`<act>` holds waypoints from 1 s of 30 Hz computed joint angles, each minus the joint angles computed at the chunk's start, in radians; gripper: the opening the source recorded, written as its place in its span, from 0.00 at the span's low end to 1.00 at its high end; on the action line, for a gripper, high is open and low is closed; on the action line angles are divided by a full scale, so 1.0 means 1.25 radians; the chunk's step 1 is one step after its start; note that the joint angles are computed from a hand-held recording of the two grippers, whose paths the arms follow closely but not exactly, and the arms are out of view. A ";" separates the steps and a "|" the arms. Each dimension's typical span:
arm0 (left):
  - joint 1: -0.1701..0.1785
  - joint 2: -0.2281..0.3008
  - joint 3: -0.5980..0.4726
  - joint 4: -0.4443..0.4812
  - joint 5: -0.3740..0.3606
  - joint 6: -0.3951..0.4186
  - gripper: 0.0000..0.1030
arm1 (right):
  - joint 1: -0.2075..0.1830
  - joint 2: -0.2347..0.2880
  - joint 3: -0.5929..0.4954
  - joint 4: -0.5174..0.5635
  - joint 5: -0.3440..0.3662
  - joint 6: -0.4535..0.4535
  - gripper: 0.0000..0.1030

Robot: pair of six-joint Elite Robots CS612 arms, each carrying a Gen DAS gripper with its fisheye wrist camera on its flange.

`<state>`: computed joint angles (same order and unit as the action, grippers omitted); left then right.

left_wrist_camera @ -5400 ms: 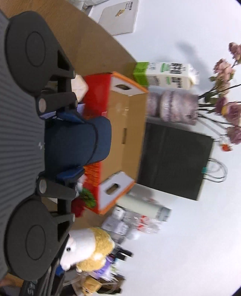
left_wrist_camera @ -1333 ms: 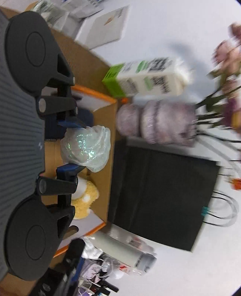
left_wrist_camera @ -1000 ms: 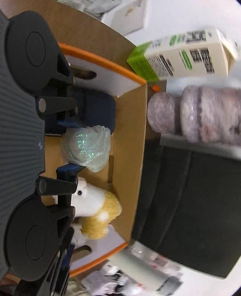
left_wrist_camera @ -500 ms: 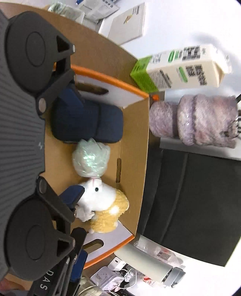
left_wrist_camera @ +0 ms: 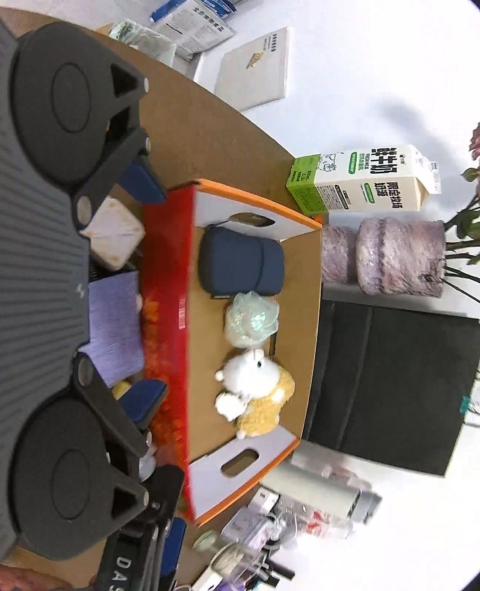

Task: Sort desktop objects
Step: 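Move both tools back over the remaining items on the table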

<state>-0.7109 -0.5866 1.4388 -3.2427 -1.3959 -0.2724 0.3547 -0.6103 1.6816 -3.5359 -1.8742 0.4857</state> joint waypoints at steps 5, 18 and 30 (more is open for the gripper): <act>-0.008 -0.005 0.057 -0.076 0.002 0.025 1.00 | 0.010 0.009 0.028 -0.048 -0.008 0.013 0.80; -0.057 0.010 0.209 -0.376 0.148 0.054 1.00 | 0.069 0.049 0.074 -0.113 -0.105 0.040 0.80; -0.086 0.000 0.284 -0.416 0.165 0.087 1.00 | 0.099 0.043 0.121 -0.144 -0.087 0.036 0.80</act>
